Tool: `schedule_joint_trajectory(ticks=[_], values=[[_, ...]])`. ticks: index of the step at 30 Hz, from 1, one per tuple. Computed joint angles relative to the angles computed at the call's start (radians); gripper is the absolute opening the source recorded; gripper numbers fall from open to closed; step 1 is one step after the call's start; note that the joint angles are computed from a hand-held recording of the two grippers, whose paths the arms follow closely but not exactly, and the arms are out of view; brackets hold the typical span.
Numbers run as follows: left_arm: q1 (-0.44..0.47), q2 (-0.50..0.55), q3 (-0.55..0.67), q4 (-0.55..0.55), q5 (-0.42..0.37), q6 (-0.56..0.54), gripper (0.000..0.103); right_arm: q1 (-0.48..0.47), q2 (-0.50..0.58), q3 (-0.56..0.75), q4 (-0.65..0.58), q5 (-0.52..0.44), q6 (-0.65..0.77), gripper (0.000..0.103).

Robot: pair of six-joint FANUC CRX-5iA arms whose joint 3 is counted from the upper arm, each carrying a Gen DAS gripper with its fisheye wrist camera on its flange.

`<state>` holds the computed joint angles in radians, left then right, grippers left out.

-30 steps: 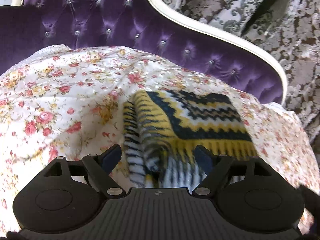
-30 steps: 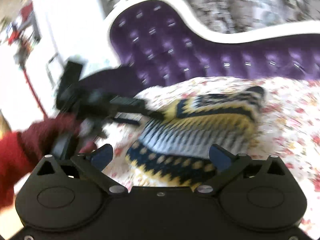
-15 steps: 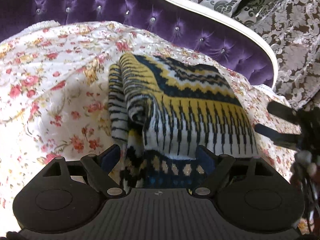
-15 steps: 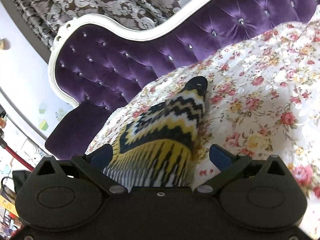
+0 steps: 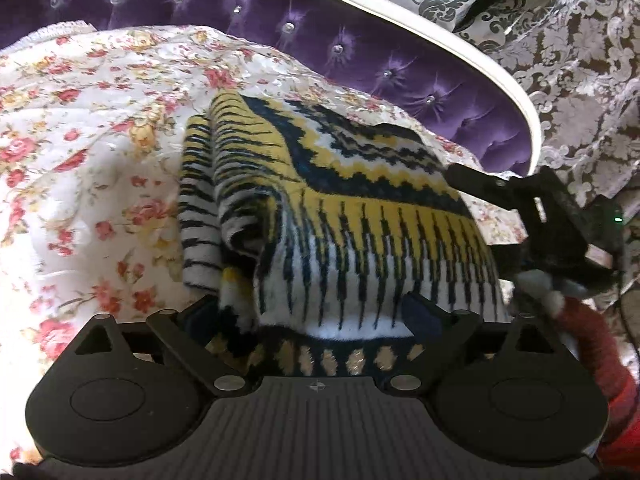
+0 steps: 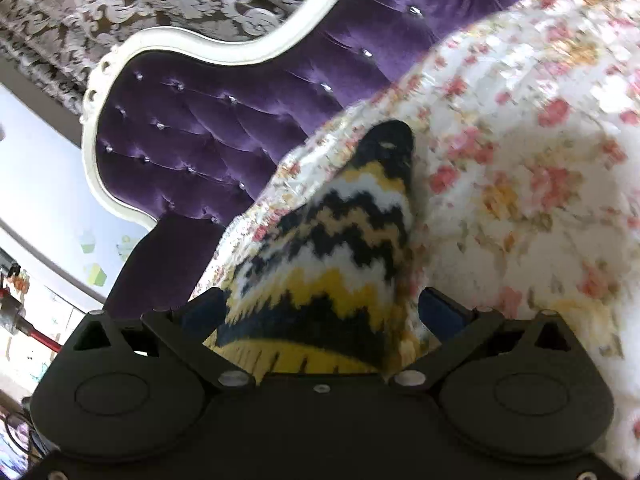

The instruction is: Fold small clothes

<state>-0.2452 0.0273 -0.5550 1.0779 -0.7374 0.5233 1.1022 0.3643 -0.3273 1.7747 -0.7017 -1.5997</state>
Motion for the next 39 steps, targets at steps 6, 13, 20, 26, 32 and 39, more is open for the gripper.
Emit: schedule_joint_trajectory(ticks=[6, 13, 20, 26, 32, 39], values=[[-0.003, 0.059, 0.031, 0.074, -0.096, -0.005, 0.085, -0.038, 0.006, 0.021, 0.029, 0.081, 0.054, 0.082], [0.029, 0.088, 0.046, 0.106, -0.212, 0.012, 0.063, 0.052, -0.001, 0.056, -0.215, 0.024, 0.237, 0.056], [0.05, -0.002, -0.032, 0.066, -0.309, 0.008, 0.063, 0.198, -0.023, 0.114, -0.458, -0.09, 0.41, 0.056], [0.079, -0.135, -0.142, 0.025, -0.406, 0.012, 0.063, 0.324, -0.051, 0.102, -0.544, -0.156, 0.414, 0.057], [0.139, -0.309, -0.265, -0.005, -0.522, 0.044, 0.064, 0.433, -0.053, 0.088, -0.552, -0.215, 0.322, 0.057], [0.254, -0.467, -0.382, -0.055, -0.573, 0.053, 0.064, 0.533, 0.007, 0.183, -0.633, -0.313, 0.397, 0.072]])
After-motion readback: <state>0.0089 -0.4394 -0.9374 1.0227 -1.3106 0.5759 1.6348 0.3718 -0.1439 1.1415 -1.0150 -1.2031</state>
